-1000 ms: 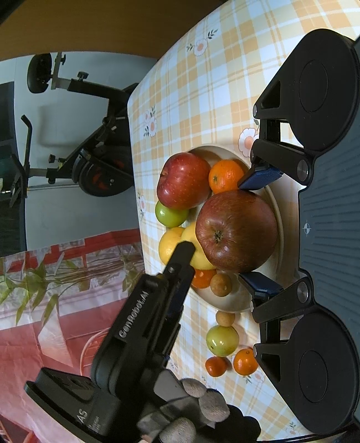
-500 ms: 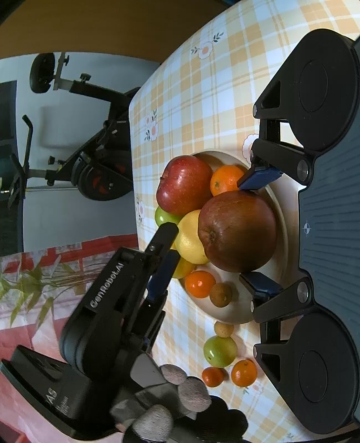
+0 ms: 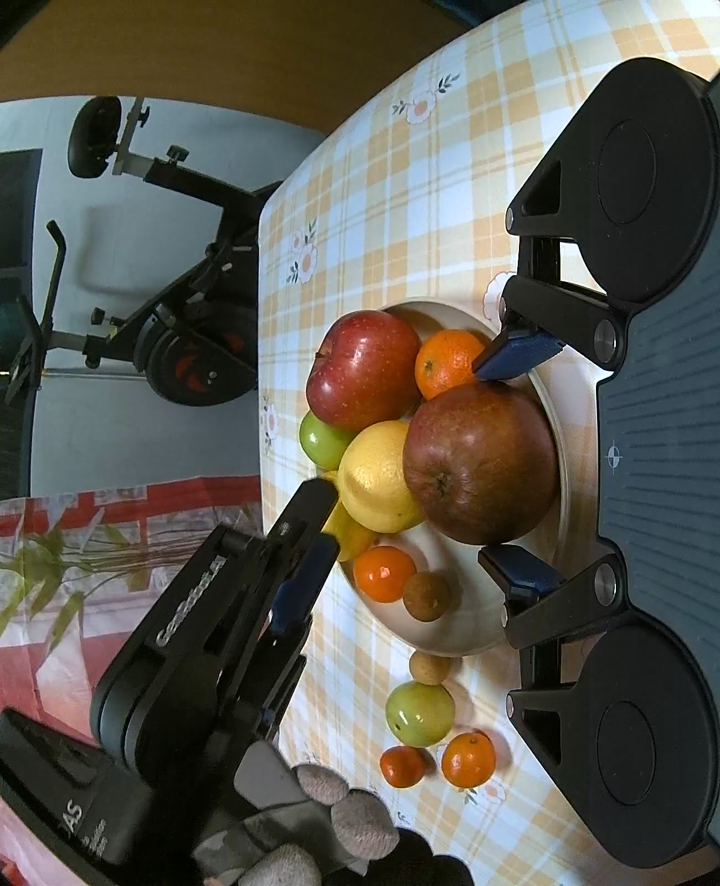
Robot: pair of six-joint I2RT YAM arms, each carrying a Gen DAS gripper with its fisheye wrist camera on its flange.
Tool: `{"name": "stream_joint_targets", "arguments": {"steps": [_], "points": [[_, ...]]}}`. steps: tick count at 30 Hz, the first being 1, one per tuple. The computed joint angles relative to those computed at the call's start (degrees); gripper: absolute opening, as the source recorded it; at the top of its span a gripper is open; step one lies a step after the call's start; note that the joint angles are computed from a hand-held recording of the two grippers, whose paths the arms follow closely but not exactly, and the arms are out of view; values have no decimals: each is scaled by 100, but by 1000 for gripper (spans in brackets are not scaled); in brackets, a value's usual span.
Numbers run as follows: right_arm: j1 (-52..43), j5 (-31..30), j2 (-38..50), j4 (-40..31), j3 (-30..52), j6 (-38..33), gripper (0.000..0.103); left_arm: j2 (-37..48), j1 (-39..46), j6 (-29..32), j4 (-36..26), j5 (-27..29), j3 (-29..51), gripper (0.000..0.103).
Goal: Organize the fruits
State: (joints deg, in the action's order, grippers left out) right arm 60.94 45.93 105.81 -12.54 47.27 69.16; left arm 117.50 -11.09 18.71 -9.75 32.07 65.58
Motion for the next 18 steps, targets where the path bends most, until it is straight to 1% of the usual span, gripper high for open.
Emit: {"name": "stream_joint_targets", "arguments": {"steps": [7,11,15,18], "points": [[69,100,-29,-493,221,156,62,-286,333,234,-29,57,-169,35],[122,211,-60,-804,405,200,62,-354,702,453,-165,113,-134,35],[134,313,-77,-953,576,88,62,-370,1208,770,-368,175,4,35],[141,356,-67,-931,690,-65,62,-375,1555,1002,-471,187,109,35]]}}
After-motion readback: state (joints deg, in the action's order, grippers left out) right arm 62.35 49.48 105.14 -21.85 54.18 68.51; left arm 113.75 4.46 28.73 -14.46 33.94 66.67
